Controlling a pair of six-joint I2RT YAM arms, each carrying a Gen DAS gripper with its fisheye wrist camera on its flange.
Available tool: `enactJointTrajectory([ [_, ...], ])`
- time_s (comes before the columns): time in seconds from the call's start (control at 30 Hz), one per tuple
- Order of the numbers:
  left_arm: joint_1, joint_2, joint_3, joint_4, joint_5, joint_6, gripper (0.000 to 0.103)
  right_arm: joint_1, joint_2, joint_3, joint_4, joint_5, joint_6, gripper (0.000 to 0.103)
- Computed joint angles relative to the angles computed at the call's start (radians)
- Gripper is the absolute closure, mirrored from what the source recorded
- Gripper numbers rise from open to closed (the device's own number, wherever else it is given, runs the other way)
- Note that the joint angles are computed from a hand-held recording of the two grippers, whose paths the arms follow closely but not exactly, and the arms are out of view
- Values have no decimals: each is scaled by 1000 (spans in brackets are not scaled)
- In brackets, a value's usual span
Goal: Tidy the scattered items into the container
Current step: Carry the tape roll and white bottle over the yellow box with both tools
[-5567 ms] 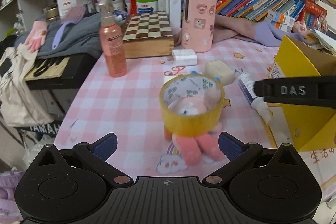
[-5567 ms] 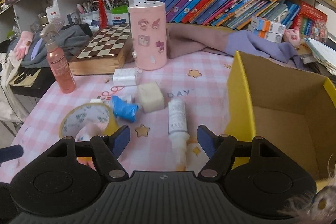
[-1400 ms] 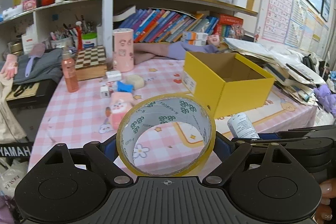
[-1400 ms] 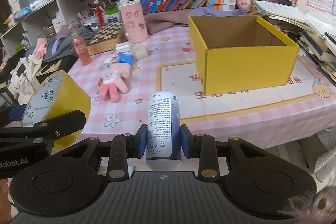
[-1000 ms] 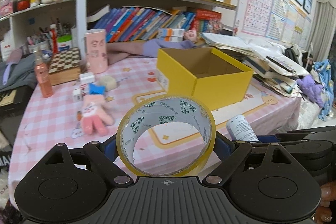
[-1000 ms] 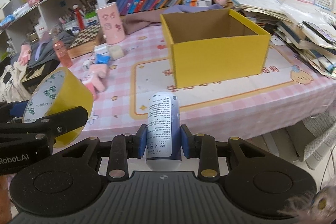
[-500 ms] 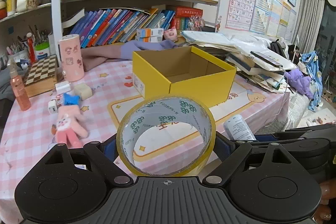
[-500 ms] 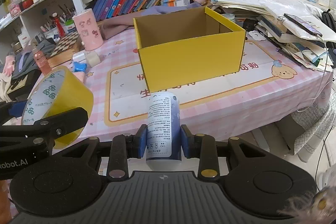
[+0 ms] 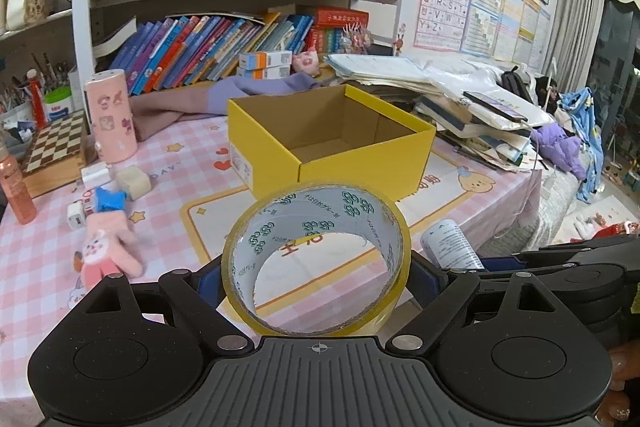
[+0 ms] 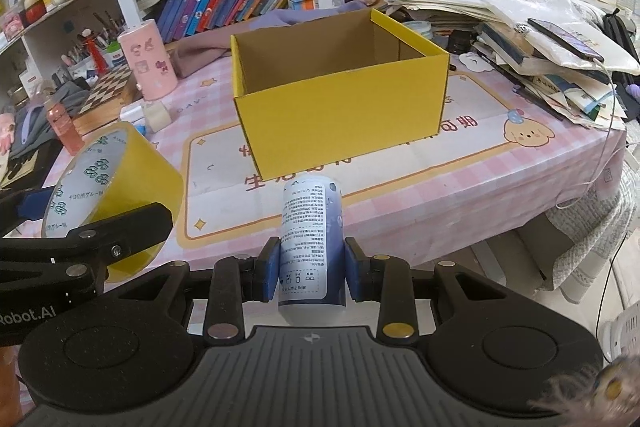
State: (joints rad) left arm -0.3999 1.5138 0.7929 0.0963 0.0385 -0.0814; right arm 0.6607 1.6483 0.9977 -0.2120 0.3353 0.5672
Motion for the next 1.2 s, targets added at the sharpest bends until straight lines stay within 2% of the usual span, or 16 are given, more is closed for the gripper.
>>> enactJointTrajectory([
  [0.63, -37, 73, 57, 13, 4, -3, 14, -59, -6, -21, -2, -28, -5, 72],
  [0.9, -81, 164, 153, 60, -38, -6, 14, -180, 17, 10, 12, -95, -96, 72],
  [1.2, -105, 312, 349, 55, -101, -22, 14, -340, 100, 157, 35, -217, -271, 72],
])
